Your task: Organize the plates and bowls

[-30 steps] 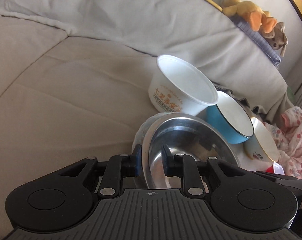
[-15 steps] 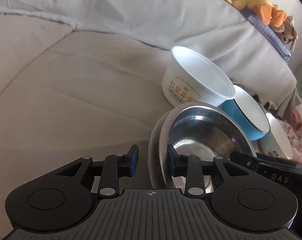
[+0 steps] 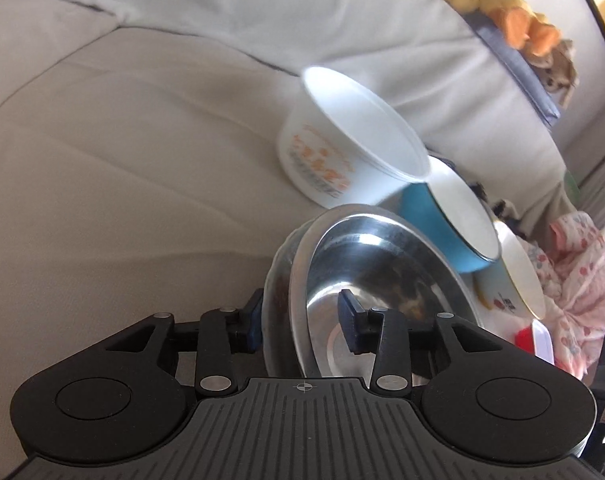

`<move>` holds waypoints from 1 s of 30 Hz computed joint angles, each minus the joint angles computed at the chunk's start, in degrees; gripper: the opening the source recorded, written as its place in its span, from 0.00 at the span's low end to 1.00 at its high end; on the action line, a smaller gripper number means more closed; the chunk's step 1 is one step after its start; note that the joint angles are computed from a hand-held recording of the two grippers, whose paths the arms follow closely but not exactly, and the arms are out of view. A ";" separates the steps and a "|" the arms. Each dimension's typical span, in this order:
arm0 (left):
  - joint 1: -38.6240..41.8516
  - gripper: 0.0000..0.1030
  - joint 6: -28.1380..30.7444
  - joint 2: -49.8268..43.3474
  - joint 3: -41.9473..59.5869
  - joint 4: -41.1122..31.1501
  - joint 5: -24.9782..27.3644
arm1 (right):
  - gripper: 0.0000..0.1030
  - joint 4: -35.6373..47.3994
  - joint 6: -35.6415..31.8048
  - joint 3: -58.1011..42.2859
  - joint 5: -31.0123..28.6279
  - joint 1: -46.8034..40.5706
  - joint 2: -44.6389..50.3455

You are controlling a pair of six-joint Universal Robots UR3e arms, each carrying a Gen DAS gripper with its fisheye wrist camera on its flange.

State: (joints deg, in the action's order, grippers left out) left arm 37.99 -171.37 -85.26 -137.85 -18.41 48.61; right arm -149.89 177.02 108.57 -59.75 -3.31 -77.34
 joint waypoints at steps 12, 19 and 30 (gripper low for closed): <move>-5.10 0.34 -5.94 -5.84 -0.53 12.99 2.13 | 0.65 -2.09 -4.71 12.17 5.36 -8.30 -7.54; -9.97 0.32 -15.95 7.58 -3.07 21.64 11.39 | 0.73 -7.95 -15.31 23.45 6.49 -18.47 -22.21; -46.12 0.32 -24.64 -26.92 34.83 9.11 10.07 | 0.78 3.25 -24.69 26.00 14.96 -56.39 -28.18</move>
